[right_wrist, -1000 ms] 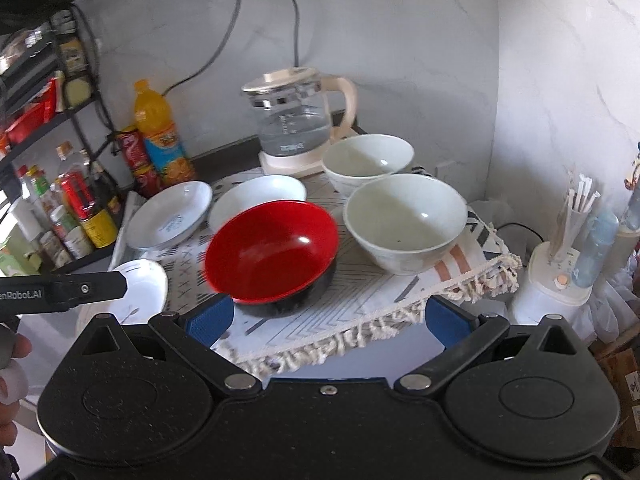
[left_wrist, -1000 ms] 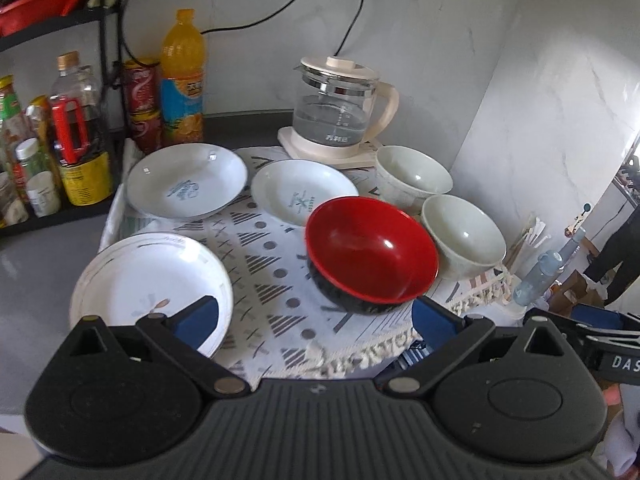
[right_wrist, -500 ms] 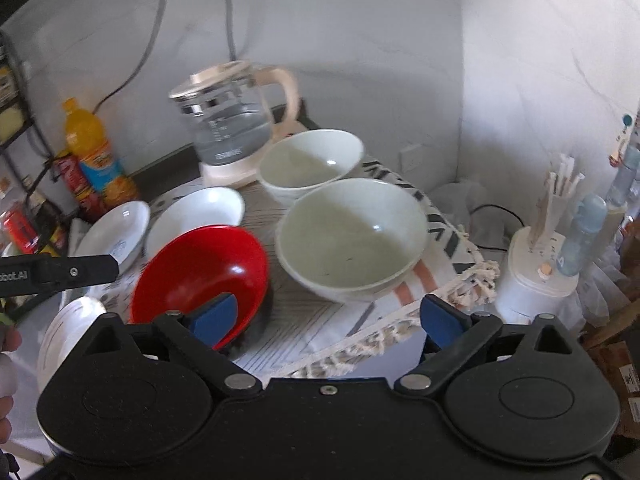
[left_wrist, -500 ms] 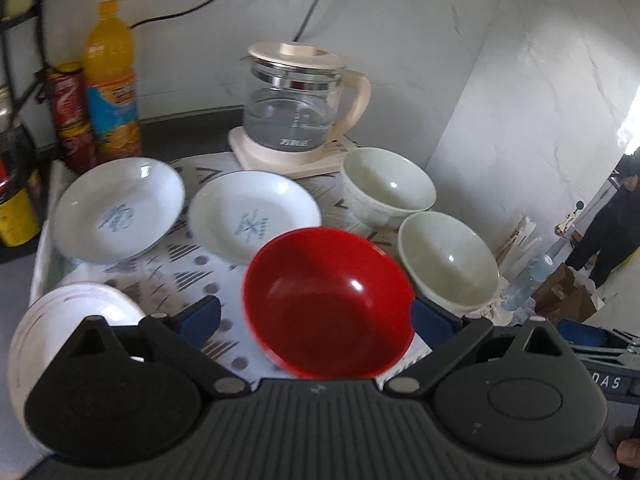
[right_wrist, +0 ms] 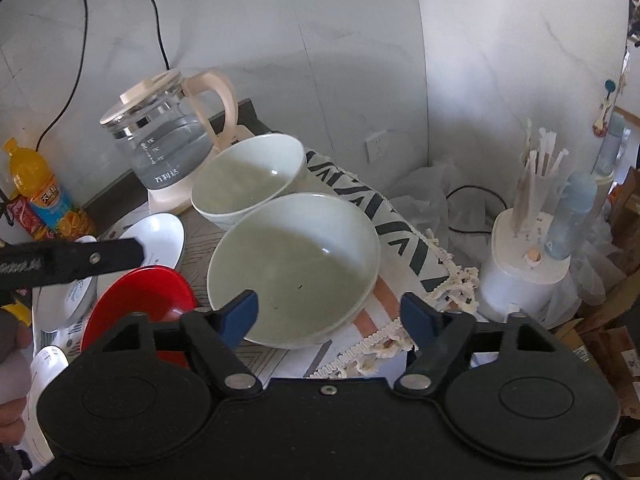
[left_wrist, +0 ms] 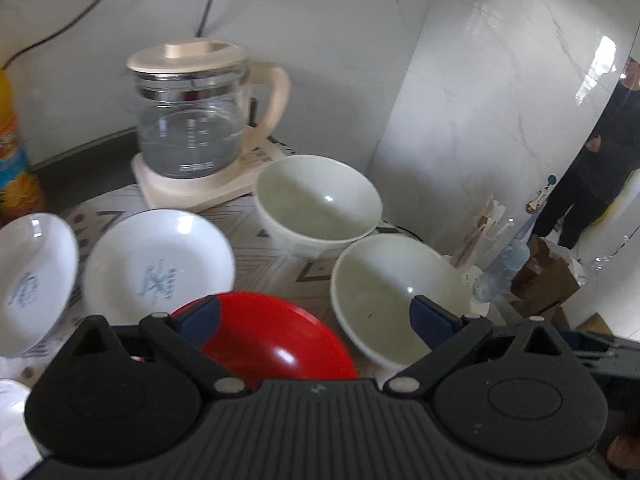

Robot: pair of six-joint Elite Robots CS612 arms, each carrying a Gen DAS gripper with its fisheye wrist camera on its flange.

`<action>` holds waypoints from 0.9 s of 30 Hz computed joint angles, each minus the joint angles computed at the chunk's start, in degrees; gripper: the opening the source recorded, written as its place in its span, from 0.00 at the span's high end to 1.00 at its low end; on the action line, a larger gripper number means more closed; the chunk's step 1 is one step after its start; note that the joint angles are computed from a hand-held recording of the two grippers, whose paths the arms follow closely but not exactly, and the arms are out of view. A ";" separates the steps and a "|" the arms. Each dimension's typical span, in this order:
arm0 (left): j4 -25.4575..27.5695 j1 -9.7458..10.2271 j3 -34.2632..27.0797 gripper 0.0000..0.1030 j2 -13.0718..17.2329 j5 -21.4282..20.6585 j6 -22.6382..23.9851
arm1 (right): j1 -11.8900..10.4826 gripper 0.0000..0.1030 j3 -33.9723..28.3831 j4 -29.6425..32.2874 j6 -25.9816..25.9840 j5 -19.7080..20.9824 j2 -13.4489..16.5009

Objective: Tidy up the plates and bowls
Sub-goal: 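Move both tools toward the rim of the large white bowl, then close both tools on the large white bowl rim and lift it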

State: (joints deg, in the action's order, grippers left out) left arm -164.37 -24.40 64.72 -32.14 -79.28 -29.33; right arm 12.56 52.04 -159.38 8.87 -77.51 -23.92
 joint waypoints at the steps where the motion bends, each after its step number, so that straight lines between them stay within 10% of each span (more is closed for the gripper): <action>1: 0.72 0.11 -1.14 0.06 0.63 -0.51 0.31 | 0.00 0.31 -0.60 0.76 0.21 -0.04 0.31; 19: 19.82 1.89 -21.62 0.60 12.02 -8.66 2.07 | -0.32 0.57 -13.53 13.85 4.31 0.92 7.42; 27: 26.29 1.90 -27.16 0.88 14.95 -8.85 2.11 | -0.22 0.83 -17.11 16.69 5.91 -0.21 9.55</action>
